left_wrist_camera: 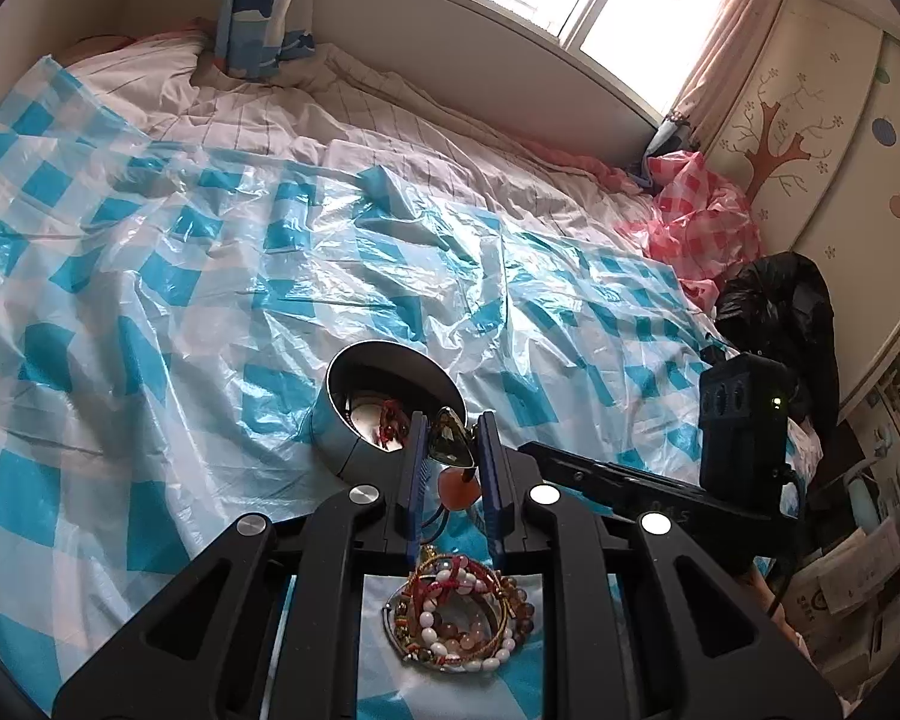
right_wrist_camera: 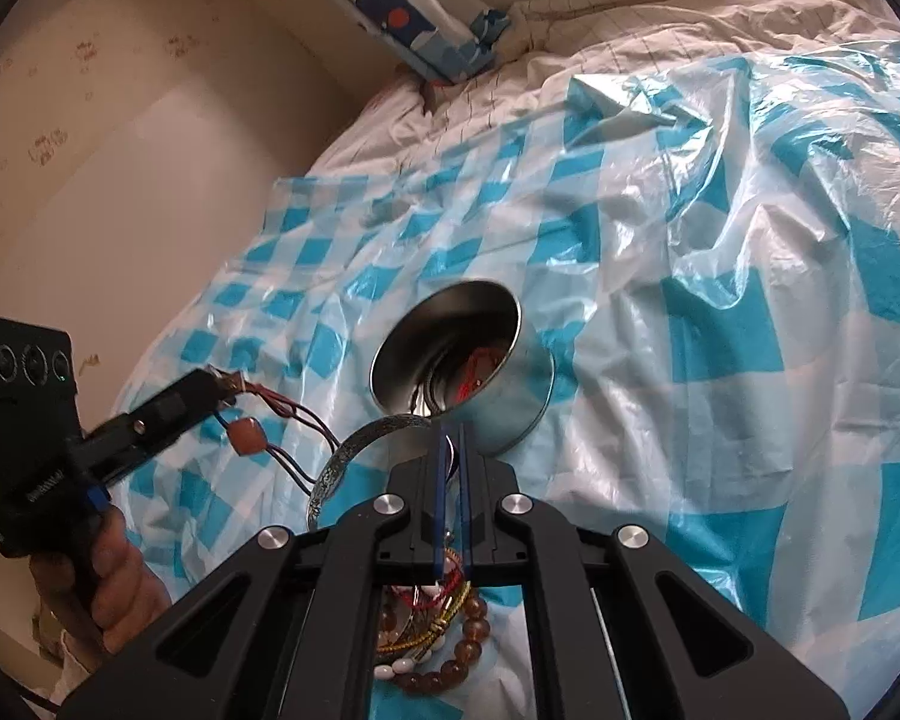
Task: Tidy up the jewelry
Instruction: 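Carry the pendant toward the tin with the left tool while the right tool grasps a silver bangle, then open the left tool over the tin while the right tool carries the bangle in and releases it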
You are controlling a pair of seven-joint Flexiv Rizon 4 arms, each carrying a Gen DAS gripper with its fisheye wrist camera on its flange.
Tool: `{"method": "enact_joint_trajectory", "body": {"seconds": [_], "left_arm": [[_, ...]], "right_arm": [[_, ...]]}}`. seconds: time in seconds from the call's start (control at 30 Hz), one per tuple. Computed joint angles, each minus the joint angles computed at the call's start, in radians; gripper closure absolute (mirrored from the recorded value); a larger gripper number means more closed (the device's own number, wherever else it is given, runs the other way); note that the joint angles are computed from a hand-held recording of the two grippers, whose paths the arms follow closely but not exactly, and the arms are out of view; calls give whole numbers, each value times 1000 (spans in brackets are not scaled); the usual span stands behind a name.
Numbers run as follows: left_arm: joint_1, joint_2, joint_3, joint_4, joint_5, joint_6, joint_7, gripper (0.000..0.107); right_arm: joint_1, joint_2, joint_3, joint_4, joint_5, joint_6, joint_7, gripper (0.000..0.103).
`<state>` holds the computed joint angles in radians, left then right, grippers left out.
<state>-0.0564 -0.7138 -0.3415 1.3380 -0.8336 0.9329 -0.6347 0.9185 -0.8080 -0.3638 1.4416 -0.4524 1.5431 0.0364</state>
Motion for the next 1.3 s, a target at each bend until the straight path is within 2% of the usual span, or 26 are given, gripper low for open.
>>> {"method": "enact_joint_trajectory", "body": {"seconds": [0.17, 0.33, 0.47, 0.87, 1.3], "left_arm": [[-9, -16, -6, -14, -5, 21, -11, 92], [-19, -41, -14, -43, -1, 37, -32, 92], [-30, -70, -18, -80, 9, 50, -63, 92], [-50, -157, -37, -190, 40, 75, -157, 92], [-75, -229, -9, -291, 138, 48, -279, 92]], "right_arm": [[62, -6, -105, 43, 49, 69, 56, 98], [163, -34, -258, 88, 169, 150, 87, 98], [210, -59, -328, 89, 247, 160, 75, 98], [226, -121, -383, 24, 384, 152, 22, 98], [158, -146, -331, -58, 343, 115, 18, 98]]}}
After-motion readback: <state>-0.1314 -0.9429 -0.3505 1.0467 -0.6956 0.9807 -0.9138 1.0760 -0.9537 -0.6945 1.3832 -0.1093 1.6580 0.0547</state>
